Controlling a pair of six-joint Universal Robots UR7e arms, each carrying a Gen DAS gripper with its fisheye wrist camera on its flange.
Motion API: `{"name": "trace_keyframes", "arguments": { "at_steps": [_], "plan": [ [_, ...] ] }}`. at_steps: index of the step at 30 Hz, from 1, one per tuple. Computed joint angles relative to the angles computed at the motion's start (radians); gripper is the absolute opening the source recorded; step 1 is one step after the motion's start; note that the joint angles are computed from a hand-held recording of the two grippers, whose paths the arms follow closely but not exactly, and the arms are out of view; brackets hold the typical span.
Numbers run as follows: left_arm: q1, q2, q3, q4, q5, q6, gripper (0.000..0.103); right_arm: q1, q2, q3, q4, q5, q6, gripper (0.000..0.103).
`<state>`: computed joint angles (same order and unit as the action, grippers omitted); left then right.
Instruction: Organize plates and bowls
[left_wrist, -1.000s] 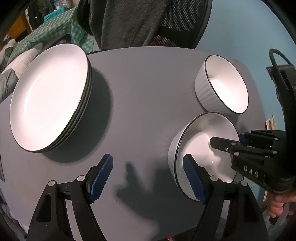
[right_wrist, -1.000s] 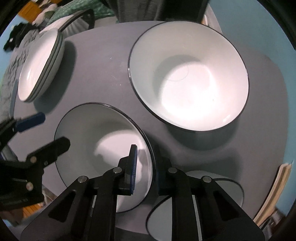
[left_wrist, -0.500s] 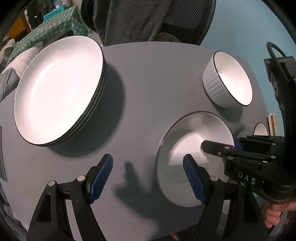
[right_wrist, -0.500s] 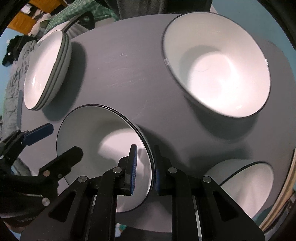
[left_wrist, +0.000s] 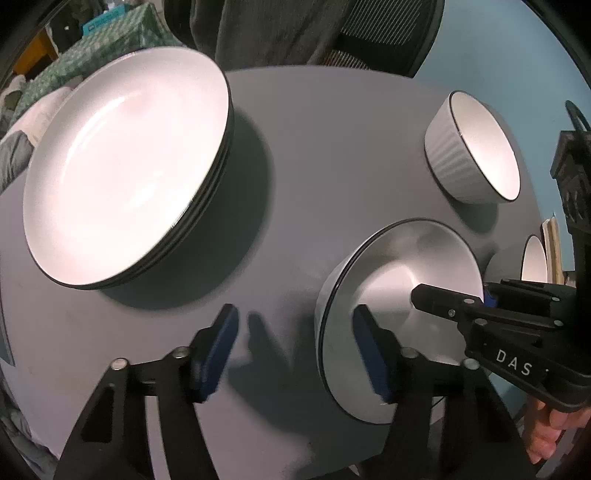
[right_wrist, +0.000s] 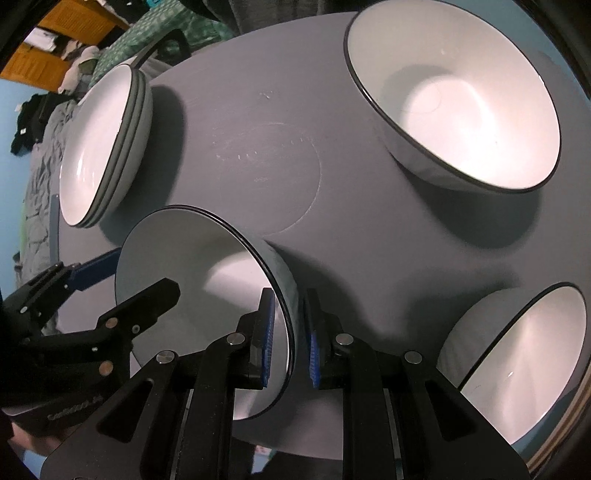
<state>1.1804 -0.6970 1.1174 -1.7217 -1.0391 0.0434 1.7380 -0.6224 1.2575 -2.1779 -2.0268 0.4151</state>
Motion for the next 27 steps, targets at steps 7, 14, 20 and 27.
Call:
{"name": "trace_keyframes", "arguments": {
  "at_steps": [7, 14, 20, 27],
  "plan": [
    [0.015, 0.022, -0.035, 0.066, -0.021, -0.013, 0.043, 0.006, -0.003, 0.026, -0.022, -0.006, 0.033, 0.018],
    [0.018, 0.033, -0.046, 0.086, -0.060, 0.014, 0.018, 0.018, -0.013, 0.039, -0.014, -0.044, 0.030, 0.016],
    [0.005, 0.039, -0.038, 0.096, -0.048, -0.002, 0.014, 0.018, -0.018, 0.035, 0.004, -0.051, 0.065, 0.009],
    [0.007, 0.066, -0.091, 0.143, -0.071, -0.041, 0.014, 0.031, -0.019, 0.035, 0.004, -0.052, 0.095, 0.008]
  ]
}}
